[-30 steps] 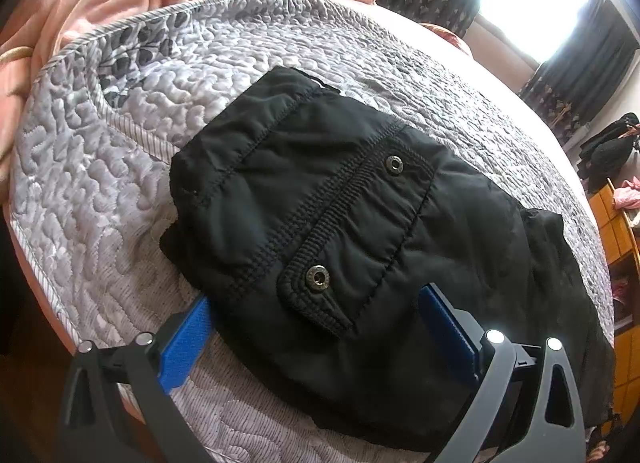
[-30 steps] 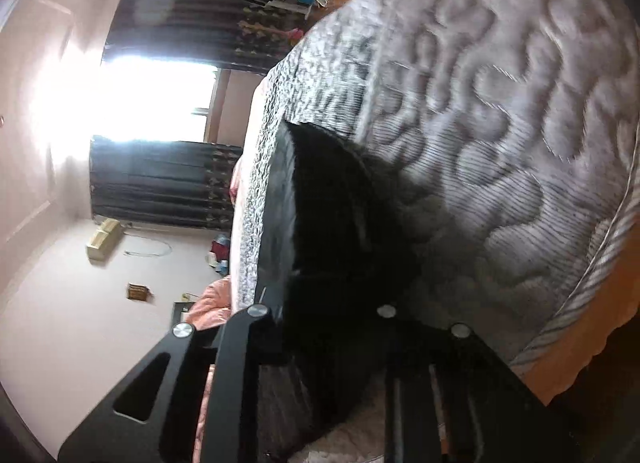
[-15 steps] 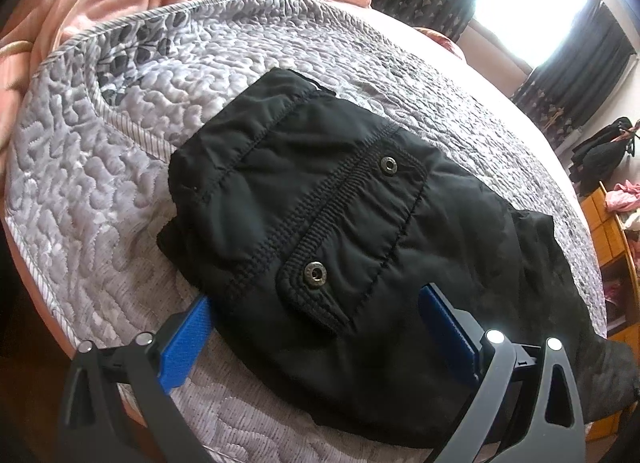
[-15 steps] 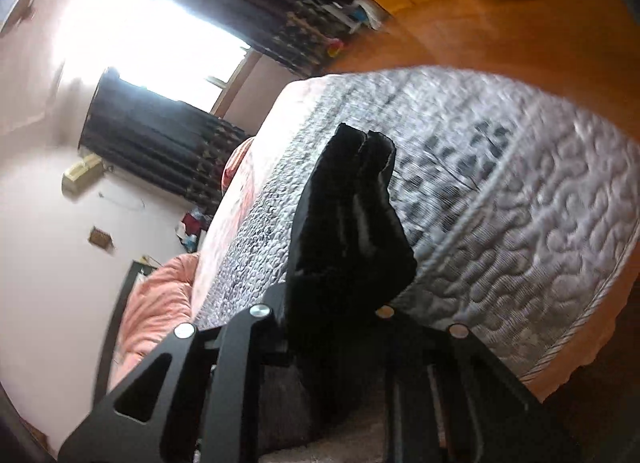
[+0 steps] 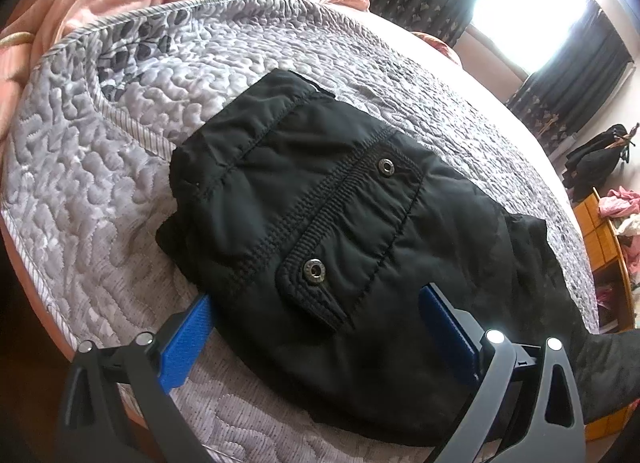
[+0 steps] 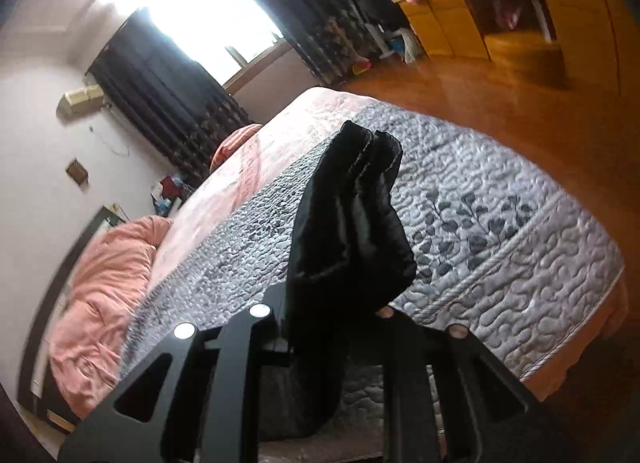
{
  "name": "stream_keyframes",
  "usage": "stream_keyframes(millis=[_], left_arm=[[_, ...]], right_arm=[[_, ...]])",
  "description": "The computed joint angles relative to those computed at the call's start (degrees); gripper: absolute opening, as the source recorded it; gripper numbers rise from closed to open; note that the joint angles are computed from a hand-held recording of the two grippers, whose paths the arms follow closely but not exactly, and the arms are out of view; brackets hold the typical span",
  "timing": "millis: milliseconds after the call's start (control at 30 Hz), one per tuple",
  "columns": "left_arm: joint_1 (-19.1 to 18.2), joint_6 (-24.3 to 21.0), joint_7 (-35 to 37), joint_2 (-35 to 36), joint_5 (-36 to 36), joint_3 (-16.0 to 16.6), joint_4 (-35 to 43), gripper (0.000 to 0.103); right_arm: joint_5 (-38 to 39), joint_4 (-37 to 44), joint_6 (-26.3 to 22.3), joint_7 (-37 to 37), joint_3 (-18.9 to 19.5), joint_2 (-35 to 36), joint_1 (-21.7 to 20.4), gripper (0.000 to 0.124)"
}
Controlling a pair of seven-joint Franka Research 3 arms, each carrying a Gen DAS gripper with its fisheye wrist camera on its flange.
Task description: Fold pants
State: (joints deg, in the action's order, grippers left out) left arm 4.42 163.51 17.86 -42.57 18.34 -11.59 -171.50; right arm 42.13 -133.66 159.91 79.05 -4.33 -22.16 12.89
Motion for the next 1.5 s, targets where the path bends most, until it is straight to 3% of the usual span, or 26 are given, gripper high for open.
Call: stream_keyframes(millis=[167,400,1500], left_arm=[[-0.26,0.68,-0.65,-0.59,-0.38,0.11,-0.62,0.099],[-0.55,2.21,0.08,-0.97,-1.43,1.34,-1.64,0.099],[-0.45,2.59,0.88,0.54,-3.23,1.55,-1.24,0.099]], right_arm=[[-12.49,1.08,0.33,7.12,6.04,-0.14,-4.19,0.016],[-22.46,1.97,0.94,13.15,8.79,-0.43,-4.82,0.016],[-39.6,5.52,1.96,20.41,13.95,-0.33,-5.17,0.016]])
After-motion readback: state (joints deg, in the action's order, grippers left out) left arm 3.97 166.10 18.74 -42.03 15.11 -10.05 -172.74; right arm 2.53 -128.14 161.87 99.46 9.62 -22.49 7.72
